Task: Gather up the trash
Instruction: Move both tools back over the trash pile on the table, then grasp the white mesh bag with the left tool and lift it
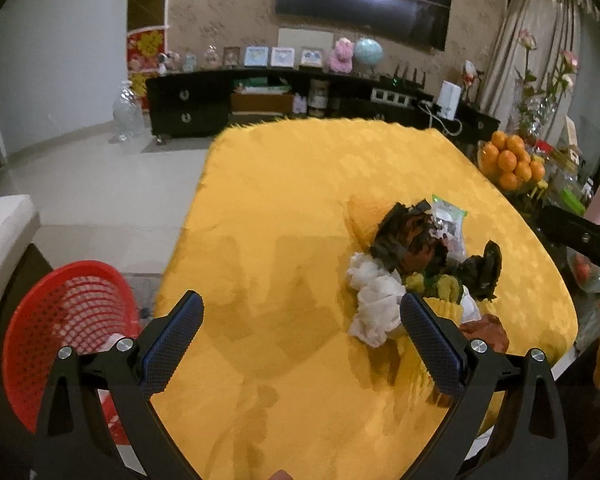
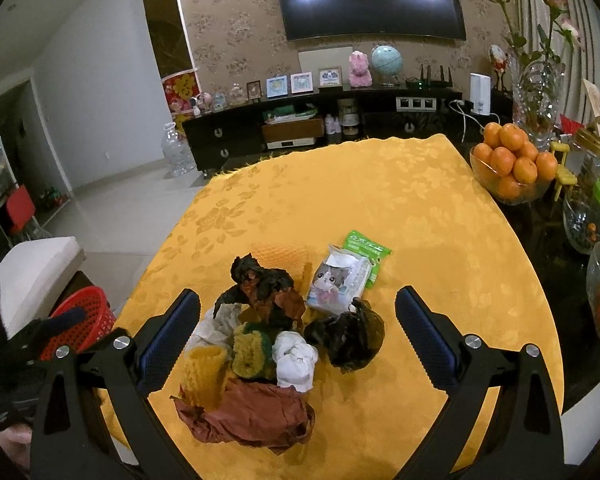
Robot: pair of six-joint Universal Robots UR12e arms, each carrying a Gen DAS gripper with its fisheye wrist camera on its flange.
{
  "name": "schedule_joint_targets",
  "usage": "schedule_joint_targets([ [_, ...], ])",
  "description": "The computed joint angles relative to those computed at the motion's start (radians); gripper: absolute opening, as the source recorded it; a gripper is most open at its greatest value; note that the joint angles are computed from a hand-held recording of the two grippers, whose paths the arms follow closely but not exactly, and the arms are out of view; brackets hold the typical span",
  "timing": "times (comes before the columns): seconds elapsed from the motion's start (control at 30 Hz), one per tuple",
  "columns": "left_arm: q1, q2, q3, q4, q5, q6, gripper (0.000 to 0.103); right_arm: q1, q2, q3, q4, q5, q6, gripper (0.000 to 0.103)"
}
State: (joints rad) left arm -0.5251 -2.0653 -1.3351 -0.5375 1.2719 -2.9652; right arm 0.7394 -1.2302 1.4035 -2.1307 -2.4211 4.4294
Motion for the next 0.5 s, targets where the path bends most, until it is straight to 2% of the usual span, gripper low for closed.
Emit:
schedule_joint_targets([
  [0.23, -0.018, -0.058, 0.084, -0.135, -0.038, 0.026, 0.095, -0.003, -0.004, 0.012, -0.007, 0.014, 0.004, 0.095],
  [0.4, -0.028, -0.087, 0.12, -0.199, -0.061, 0.07, 0.094, -0.007, -0.011, 0.021, -0.004, 0.027, 0.014, 0.095],
  [0.43, -0.031, -0.092, 0.125, -0.208, -0.056, 0.077, 0.093, -0.007, -0.011, 0.021, -0.003, 0.028, 0.016, 0.095],
  [0.5, -0.035, -0.105, 0.142, -0.248, -0.053, 0.093, 0.083, -0.008, -0.012, 0.022, -0.002, 0.03, 0.017, 0.095],
])
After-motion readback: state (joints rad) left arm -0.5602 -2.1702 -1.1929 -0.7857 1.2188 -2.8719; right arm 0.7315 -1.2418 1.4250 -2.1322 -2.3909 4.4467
